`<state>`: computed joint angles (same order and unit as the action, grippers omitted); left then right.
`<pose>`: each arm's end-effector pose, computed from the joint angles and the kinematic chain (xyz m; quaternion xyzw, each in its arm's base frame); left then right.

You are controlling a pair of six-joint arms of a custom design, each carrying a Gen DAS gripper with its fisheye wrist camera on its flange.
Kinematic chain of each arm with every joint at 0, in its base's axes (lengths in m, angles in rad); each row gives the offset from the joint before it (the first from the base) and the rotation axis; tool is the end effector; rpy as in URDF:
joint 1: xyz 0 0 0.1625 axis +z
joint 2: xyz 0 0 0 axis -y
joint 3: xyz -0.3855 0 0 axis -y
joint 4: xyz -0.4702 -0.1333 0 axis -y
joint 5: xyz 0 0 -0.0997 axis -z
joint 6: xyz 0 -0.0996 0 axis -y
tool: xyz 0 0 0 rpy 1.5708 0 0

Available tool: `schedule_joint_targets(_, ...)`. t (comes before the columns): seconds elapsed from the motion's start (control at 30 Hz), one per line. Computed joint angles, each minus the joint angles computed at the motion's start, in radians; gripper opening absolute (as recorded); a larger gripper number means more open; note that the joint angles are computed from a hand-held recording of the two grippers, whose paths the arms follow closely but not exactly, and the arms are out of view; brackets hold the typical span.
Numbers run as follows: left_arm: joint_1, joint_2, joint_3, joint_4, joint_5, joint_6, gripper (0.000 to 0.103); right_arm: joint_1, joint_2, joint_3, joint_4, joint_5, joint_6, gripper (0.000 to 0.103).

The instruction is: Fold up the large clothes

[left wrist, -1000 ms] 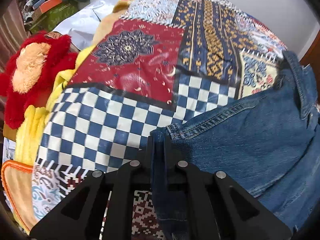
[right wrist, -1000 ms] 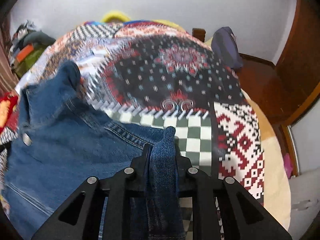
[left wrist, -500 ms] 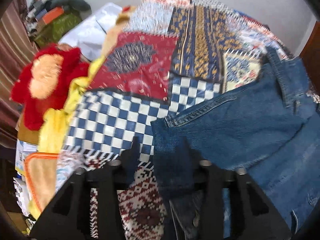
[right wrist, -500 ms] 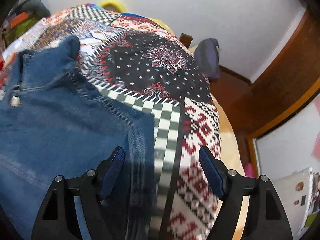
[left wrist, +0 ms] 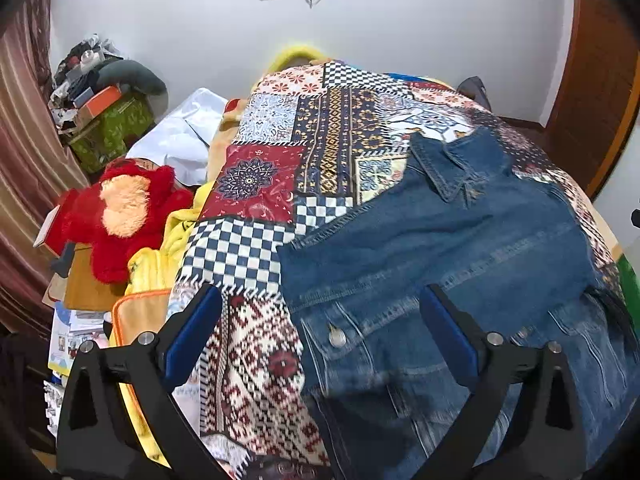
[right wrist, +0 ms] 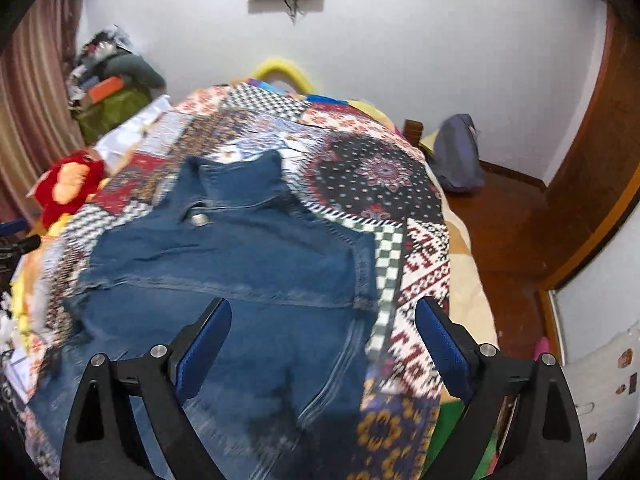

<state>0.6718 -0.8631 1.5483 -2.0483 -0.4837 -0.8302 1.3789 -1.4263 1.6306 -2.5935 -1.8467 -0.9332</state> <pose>-0.4121 -0.6107 0.0920 0.0829 0.8489 -0.3338 0.4013 -0.0205 -0.6623 0.4559 0.2782 -0.8668 0.2661 0.3169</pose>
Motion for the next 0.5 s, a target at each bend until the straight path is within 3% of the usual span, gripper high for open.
schedule_joint_targets(0.27,-0.043,-0.081,0.149,-0.058,-0.11,-0.113,0.1,-0.064,-0.213,0.185,0.073,0.077,0.006,0.093)
schedule_joint_targets(0.5,-0.044,-0.159,0.301,-0.053,-0.252,-0.319,0.1,-0.158,-0.313,0.271,0.145,0.062,0.069,0.093)
